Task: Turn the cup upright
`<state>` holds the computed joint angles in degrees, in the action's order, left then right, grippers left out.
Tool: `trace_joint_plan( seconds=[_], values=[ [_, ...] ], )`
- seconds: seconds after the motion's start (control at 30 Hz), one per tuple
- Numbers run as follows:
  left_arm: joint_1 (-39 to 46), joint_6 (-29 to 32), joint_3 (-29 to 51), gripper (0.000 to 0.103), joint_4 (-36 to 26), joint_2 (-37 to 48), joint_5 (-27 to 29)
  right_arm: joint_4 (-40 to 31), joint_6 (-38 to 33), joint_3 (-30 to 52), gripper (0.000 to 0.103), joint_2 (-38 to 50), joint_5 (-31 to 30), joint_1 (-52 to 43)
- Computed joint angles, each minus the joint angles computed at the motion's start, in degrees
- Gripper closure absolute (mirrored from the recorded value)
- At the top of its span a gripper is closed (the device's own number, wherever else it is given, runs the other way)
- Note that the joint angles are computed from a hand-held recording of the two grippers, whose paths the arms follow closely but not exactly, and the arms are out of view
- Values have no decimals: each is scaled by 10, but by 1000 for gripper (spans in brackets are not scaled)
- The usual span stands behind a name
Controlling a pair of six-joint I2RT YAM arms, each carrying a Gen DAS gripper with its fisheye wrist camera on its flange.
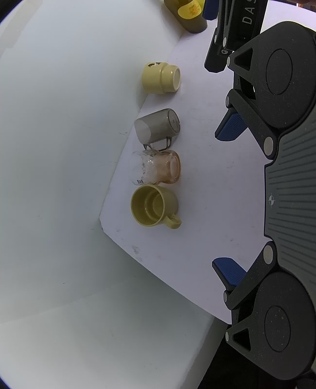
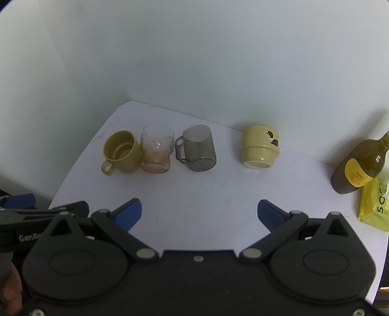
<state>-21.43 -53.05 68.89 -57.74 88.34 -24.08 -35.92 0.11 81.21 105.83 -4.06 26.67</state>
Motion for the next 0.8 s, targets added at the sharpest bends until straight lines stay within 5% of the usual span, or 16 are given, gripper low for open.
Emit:
trace_joint_plan(
  seconds=[0.8],
  values=[
    [-3, -5, -10, 0, 6, -3, -5, 5, 1, -7, 0, -1, 7, 3]
  ],
)
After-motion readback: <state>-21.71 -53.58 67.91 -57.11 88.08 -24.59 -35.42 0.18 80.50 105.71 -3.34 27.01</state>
